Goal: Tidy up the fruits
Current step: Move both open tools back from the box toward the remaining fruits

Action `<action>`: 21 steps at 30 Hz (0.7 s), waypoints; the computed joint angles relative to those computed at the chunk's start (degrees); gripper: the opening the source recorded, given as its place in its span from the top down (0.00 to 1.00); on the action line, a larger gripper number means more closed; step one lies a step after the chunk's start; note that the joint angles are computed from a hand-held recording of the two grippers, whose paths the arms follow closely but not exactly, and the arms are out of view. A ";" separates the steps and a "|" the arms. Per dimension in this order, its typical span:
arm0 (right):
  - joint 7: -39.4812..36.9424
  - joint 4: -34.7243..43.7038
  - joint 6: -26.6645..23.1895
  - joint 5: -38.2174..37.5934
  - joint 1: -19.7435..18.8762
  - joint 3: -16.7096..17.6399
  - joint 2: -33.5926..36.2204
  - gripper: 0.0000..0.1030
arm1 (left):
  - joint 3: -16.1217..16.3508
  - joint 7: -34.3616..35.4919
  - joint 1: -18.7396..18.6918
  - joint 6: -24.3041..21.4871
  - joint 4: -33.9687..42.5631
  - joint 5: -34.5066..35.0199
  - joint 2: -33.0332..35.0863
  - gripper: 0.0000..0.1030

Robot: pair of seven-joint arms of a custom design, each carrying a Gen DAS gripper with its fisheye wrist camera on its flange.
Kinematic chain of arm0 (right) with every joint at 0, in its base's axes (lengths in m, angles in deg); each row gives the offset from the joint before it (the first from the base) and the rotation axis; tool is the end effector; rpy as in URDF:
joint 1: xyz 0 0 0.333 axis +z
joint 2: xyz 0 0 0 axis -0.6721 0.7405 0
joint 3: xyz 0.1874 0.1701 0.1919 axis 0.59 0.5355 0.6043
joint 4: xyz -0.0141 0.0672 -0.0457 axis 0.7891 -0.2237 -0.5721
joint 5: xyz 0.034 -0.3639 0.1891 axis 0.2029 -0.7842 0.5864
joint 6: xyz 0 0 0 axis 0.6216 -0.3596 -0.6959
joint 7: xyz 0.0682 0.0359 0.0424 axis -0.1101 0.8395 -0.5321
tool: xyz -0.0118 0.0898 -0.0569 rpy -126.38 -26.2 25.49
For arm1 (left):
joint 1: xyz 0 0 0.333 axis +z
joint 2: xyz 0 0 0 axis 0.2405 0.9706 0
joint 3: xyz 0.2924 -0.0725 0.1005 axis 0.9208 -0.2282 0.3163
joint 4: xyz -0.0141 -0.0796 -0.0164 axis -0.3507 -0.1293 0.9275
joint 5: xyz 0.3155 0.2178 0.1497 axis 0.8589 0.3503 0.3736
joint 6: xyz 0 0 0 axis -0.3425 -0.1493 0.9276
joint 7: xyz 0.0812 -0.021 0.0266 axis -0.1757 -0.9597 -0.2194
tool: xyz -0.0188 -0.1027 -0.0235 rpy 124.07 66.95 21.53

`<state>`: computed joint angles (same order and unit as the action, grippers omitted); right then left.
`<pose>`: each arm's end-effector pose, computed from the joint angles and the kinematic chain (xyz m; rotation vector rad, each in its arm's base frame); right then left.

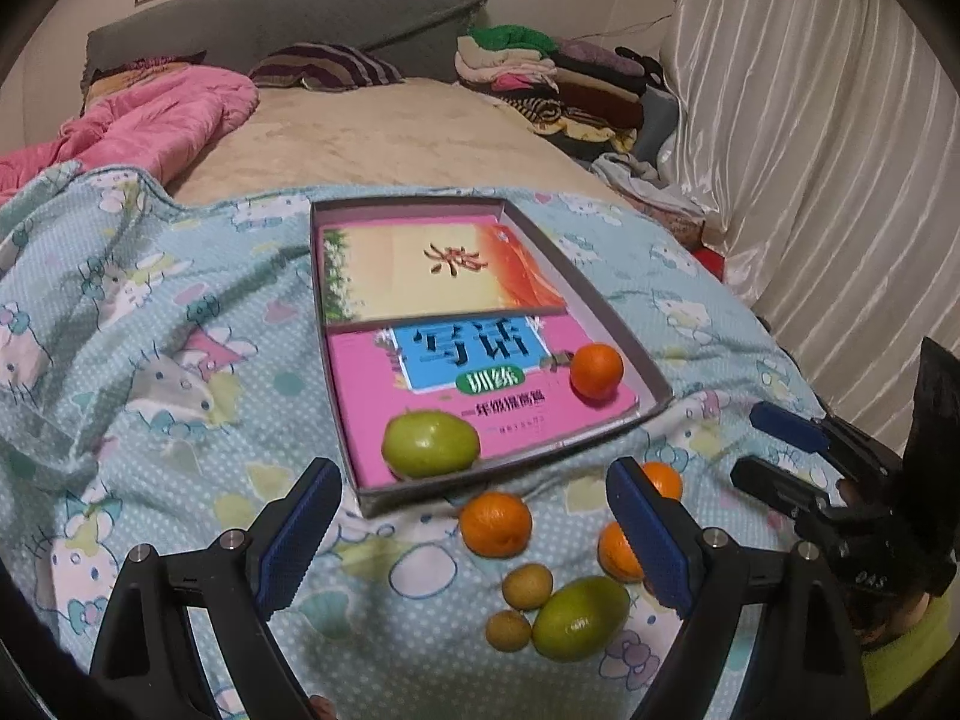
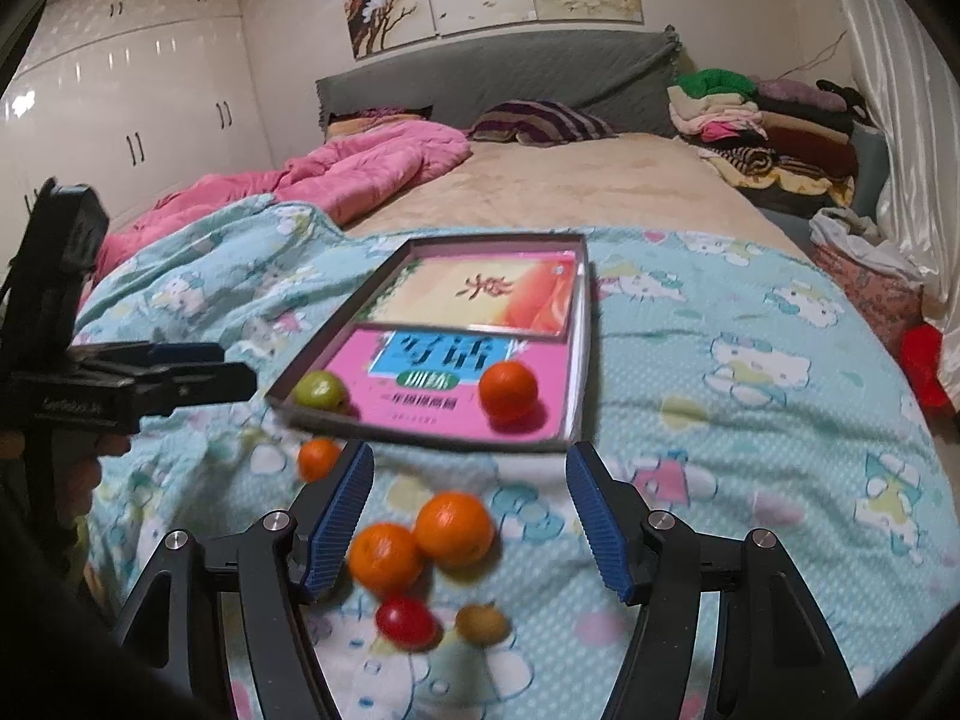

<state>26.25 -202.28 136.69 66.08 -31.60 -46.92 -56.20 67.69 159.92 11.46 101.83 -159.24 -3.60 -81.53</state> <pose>0.5910 0.0939 0.5328 -2.0318 1.0427 -0.2900 0.5492 -0.1267 0.5399 -1.9891 1.7480 -0.8790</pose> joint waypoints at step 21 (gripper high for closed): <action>-3.97 -10.36 -4.92 -4.08 4.58 -1.36 -7.36 0.33 | 0.94 5.61 -1.57 -2.19 -1.64 -6.32 0.40 0.35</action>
